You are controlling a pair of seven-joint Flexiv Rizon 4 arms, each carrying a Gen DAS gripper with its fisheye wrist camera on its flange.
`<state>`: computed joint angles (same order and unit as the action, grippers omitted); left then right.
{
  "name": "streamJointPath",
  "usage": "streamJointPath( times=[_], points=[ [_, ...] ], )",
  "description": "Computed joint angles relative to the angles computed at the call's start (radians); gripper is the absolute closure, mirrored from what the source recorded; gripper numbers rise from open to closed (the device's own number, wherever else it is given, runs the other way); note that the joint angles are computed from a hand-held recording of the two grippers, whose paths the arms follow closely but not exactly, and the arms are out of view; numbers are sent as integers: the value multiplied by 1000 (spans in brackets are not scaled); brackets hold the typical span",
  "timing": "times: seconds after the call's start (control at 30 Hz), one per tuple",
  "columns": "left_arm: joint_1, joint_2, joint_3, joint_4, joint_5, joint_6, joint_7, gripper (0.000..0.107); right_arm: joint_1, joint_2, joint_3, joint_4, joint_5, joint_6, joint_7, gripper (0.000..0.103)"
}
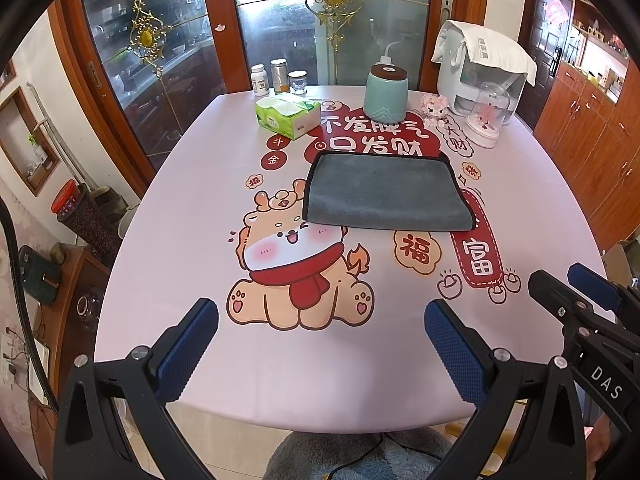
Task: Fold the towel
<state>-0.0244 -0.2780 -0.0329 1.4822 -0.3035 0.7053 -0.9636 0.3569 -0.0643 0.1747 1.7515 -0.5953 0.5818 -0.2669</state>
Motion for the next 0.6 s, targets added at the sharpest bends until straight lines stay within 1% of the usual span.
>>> streamJointPath(
  times=[0.17,0.6],
  points=[
    [2,-8,-2,-4,-2,1,11,4,1,-14,-4,-7,0,3,2,44],
    [2,-9,-2,-8,-4,-8,17,4,3,-14,-5,-8,1,2,0,44]
  ],
)
